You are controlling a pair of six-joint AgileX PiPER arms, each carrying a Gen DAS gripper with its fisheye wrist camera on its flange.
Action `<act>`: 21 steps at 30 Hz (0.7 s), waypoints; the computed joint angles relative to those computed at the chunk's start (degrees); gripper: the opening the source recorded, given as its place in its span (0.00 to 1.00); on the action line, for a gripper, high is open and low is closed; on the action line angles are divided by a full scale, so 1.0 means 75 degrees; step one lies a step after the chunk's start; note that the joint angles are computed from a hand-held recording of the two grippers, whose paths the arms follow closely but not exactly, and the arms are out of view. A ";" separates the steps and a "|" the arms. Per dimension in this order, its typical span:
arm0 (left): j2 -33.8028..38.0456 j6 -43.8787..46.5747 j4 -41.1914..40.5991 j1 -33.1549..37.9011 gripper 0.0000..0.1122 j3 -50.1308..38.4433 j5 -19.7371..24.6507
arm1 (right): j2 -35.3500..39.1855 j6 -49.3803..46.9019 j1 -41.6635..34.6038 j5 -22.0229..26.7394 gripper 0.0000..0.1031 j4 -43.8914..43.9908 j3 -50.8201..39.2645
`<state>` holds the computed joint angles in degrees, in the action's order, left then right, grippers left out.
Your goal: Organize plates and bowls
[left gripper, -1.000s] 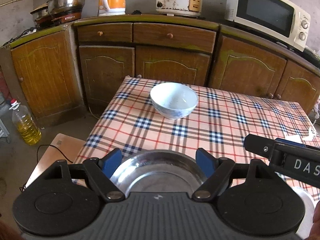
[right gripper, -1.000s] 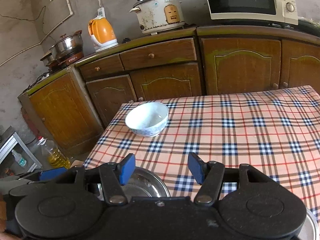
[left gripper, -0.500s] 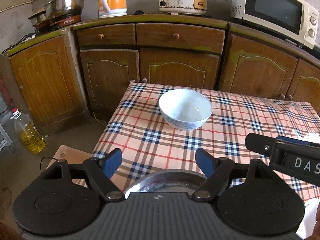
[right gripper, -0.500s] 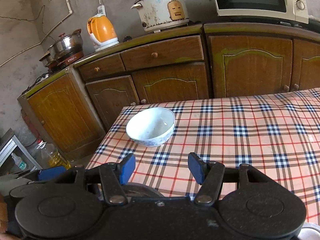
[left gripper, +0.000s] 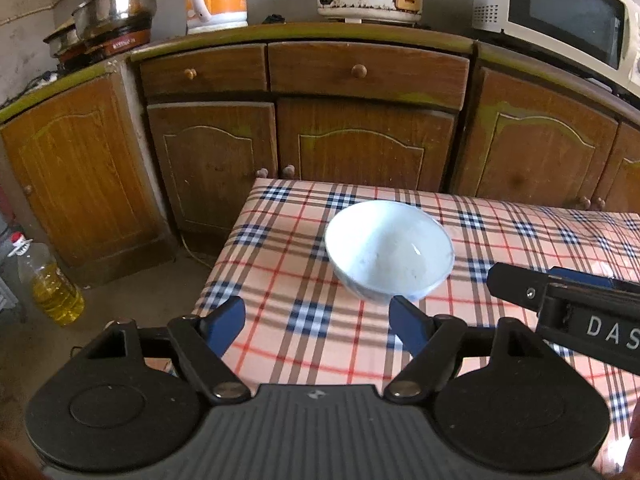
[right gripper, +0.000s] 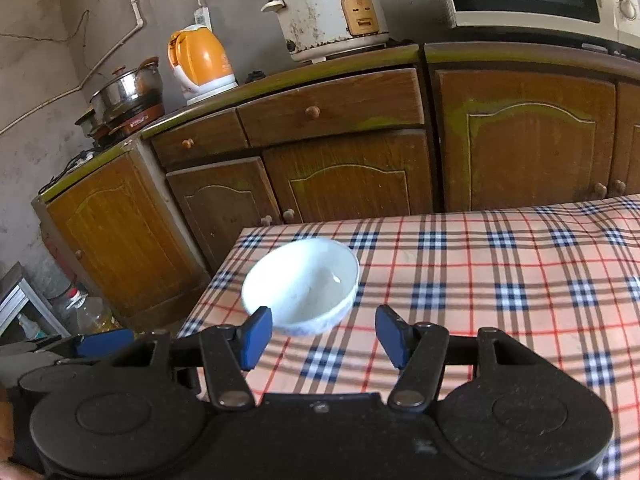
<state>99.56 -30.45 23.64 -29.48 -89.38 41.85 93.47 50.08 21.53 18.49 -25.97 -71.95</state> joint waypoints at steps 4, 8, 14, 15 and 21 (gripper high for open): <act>0.0687 0.0251 -0.0147 0.0142 0.72 -0.0763 0.0132 | 0.0728 -0.1066 -0.0297 0.0060 0.68 0.1035 -0.0664; 0.1385 0.0592 -0.0511 0.0319 0.72 -0.1564 0.0285 | 0.1425 -0.1479 -0.0518 0.0219 0.68 0.1391 -0.1269; 0.2486 0.1020 -0.0927 0.0516 0.66 -0.2859 0.0698 | 0.2288 -0.2212 -0.0834 0.0285 0.68 0.2084 -0.2068; 0.2586 0.1000 -0.0990 0.0558 0.65 -0.2939 0.0665 | 0.2428 -0.2364 -0.0870 0.0284 0.68 0.2203 -0.2203; 0.3287 0.1350 -0.1096 0.0630 0.59 -0.3748 0.0808 | 0.3280 -0.3198 -0.1023 0.0502 0.68 0.3223 -0.3131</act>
<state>124.21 -20.33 15.42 -24.75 -117.49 47.91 118.07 26.10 13.86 22.26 -1.79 -95.43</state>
